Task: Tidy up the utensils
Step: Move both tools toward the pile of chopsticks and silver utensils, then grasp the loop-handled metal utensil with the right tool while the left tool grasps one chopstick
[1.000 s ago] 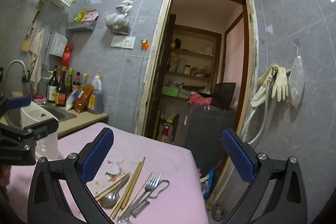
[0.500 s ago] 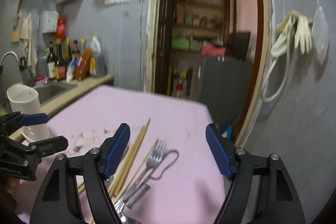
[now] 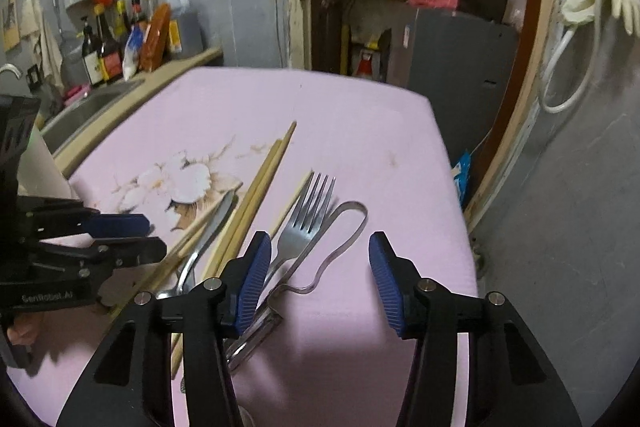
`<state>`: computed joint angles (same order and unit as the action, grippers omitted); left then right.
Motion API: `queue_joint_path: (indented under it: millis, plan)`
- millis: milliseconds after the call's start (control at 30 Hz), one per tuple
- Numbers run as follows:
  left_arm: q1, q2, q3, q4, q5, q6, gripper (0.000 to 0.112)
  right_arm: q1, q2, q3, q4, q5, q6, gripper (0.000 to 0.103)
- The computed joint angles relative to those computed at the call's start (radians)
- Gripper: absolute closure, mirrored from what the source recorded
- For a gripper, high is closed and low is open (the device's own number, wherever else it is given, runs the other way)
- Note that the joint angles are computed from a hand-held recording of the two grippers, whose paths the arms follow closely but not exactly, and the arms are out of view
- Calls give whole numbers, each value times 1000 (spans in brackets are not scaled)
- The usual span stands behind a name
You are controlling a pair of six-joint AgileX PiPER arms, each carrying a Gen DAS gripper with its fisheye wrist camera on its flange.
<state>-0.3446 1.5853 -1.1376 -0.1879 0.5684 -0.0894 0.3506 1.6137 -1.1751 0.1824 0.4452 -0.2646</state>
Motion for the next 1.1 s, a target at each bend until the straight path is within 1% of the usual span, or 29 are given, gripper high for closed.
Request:
queue_joint_path:
  millis: [133,167,233,267,367,433,467,500,533,600,700,800,900,967,1067,1100]
  plan:
    - [28,31,-47,-36,44,53,88,8,51,-53,-54,49,50,60]
    - [28,36,-59,-40,59,58,92,9,64,-64,-68,59,66,60]
    - [31,67,-98,-23,94,44,98,1,89,-92,-32,90,41,63]
    - [36,78,-110,-41,98,53,101,0,103,-107,-25,106,39,63]
    - [71,93,-125,-122,126,100,107,-1,112,-119,-27,113,46,63]
    - [83,94,-125,-150,135,117,110,2,115,-122,-34,115,53,65]
    - [86,94,-125,-152,135,116,110,3,114,-121,-35,116,51,67]
    - [87,84,-115,-151,134,110,110,-2,109,-119,-29,121,42,73]
    - [89,77,-106,-154,133,107,110,-10,107,-121,-11,134,20,76]
    - [90,59,-91,-149,141,93,110,-30,97,-109,46,149,-43,79]
    - [84,48,-91,-122,162,78,110,-23,68,-85,13,154,-55,82]
    - [64,78,-135,-86,194,48,108,-11,72,-103,-35,178,-29,82]
    - [68,126,-197,-89,246,46,108,10,124,-178,-106,242,33,78]
    - [67,155,-245,-78,290,43,108,20,153,-215,-139,261,46,76]
    - [64,189,-308,-59,348,28,108,-6,183,-267,-82,322,12,75]
    - [61,186,-306,-54,348,25,108,-21,192,-285,-46,347,0,77]
